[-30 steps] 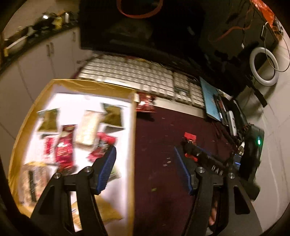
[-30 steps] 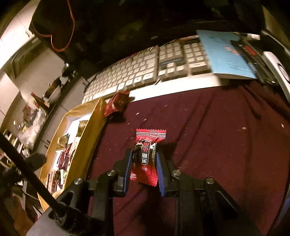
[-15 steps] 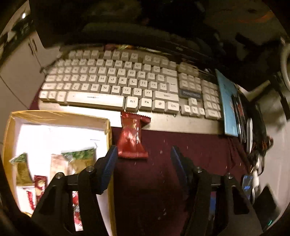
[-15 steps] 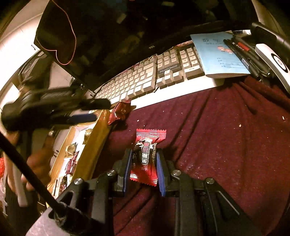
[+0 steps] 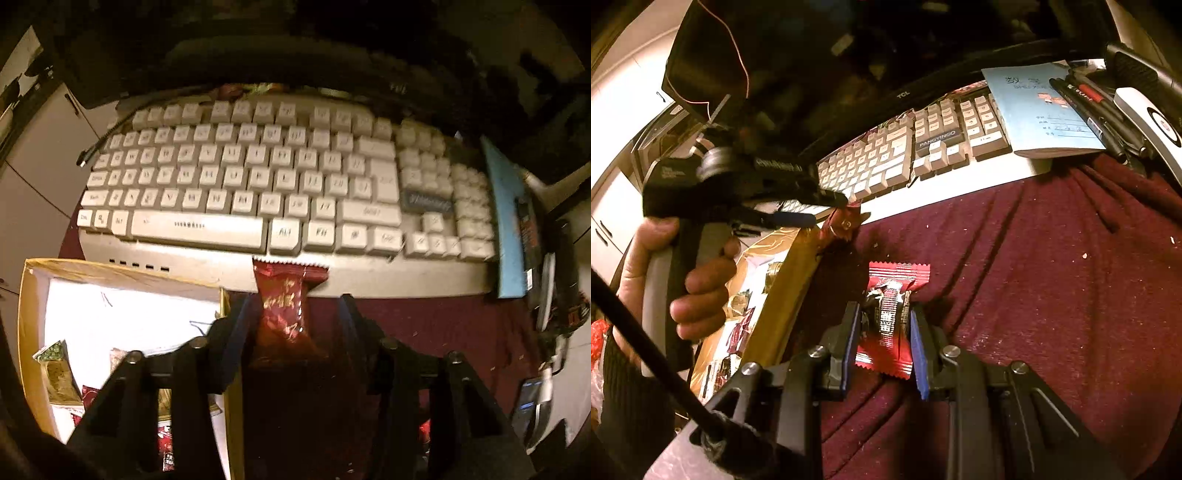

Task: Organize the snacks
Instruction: 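Grasp the red candy with the right gripper while the left gripper grasps a dark red candy, then carry both red candies into the tray and open both grippers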

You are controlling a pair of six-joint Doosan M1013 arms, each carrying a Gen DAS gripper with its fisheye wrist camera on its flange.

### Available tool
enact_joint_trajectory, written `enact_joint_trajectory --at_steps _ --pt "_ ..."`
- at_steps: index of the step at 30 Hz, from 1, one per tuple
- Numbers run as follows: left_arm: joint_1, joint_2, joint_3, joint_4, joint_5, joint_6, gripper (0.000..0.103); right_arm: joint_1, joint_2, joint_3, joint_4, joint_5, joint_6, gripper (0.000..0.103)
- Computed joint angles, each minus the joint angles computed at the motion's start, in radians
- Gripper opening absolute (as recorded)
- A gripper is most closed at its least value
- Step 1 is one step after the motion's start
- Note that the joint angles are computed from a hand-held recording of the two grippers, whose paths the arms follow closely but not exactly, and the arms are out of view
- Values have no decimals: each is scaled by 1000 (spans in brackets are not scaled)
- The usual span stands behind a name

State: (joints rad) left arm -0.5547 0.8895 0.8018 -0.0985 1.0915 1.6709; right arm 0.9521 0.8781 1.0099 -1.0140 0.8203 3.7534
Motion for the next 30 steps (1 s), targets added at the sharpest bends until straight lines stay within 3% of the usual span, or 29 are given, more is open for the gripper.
enact_joint_trajectory --at_steps 2,5,11,16,22,25,30 --pt "-6 12 -11 13 17 -5 33 0 0 0 0 0 1 25" --pt "-7 15 -1 17 8 -25 31 0 1 -2 1 5 0 25" --pt "4 -62 133 -28 -90 6 27 1 4 -9 6 12 -5 25" --pt "61 -195 320 -250 -175 156 27 2 3 -7 2 12 -4 25" --pt "146 -348 529 -489 -354 317 27 2 11 -27 25 21 -58 25" --pt "175 -391 609 -497 -488 303 27 1 14 -34 35 17 -84 25" --pt "213 -394 655 -509 -517 262 27 -6 18 -49 77 -14 -153 25"
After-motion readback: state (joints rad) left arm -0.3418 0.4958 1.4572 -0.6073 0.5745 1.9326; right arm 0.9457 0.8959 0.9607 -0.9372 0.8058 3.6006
